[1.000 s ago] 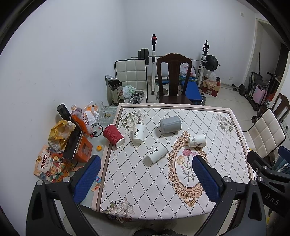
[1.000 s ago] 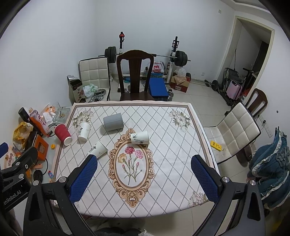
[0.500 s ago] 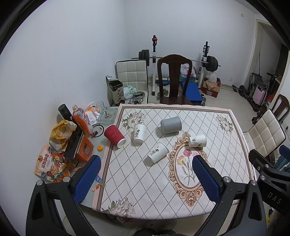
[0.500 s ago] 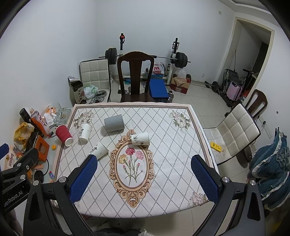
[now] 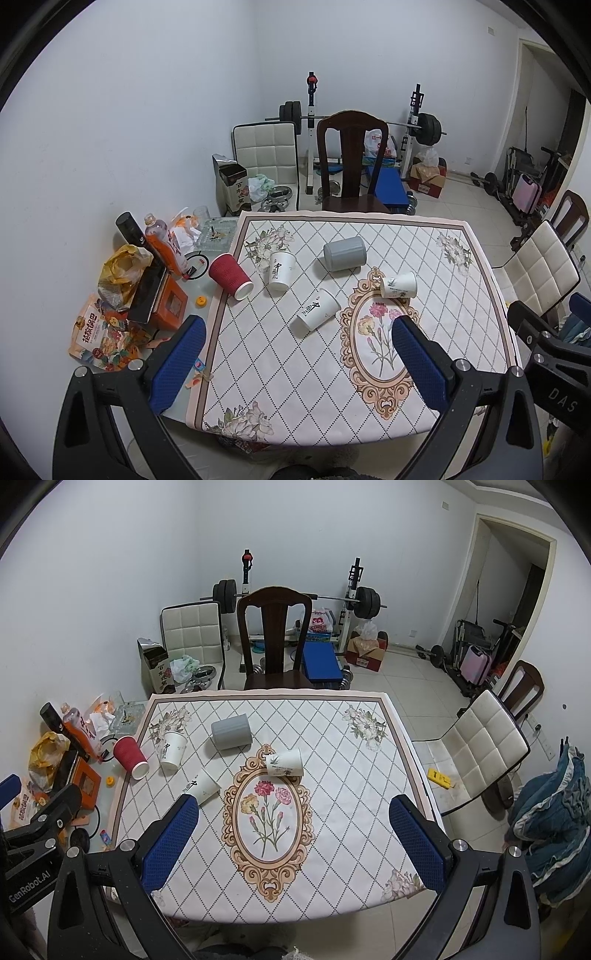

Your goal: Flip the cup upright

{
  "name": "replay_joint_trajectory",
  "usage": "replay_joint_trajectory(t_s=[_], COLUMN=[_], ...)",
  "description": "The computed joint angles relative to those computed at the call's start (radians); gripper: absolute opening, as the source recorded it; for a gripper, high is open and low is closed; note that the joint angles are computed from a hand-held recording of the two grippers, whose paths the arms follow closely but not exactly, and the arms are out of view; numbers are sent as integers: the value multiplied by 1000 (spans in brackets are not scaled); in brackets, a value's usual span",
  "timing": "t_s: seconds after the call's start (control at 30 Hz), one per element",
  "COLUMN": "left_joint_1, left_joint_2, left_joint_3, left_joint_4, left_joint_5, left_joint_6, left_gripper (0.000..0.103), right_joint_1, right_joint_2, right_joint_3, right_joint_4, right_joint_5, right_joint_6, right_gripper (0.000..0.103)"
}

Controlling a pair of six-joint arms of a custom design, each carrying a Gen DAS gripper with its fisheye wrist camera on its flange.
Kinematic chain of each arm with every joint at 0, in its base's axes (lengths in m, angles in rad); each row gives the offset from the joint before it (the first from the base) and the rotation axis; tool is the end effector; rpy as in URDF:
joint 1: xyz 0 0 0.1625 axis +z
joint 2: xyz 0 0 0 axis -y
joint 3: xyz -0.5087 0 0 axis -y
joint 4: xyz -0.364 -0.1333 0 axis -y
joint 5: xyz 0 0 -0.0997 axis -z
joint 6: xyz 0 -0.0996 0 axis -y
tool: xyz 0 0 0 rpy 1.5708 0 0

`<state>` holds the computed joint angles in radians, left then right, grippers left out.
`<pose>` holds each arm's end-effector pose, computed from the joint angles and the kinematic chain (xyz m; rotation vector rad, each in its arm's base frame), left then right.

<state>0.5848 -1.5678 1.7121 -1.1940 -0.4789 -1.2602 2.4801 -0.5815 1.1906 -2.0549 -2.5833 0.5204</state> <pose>-0.2323 -0.4197 0.5294 0.0493 2.1004 -0.8965 0.6739 -0.4627 0.1689 0.5015 -2.1504 0.6978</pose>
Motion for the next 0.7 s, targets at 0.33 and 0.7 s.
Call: replay_joint_trajectory(t_s=[0.33,0.7], left_joint_1=[10,171], left_joint_2=[16,65], left_joint_3=[9,82], left_joint_4=[4,-101], left_joint_5=[-7,-10], left_joint_6=[-41,-23], left_gripper=[103,103], right_joint_1=[-9,-129], right_joint_2=[-8,-14], right_joint_3=[-2,115], right_joint_4=[-4,-63], right_joint_5=[32,113], right_joint_6=[-20,-34], right_gripper=[103,103])
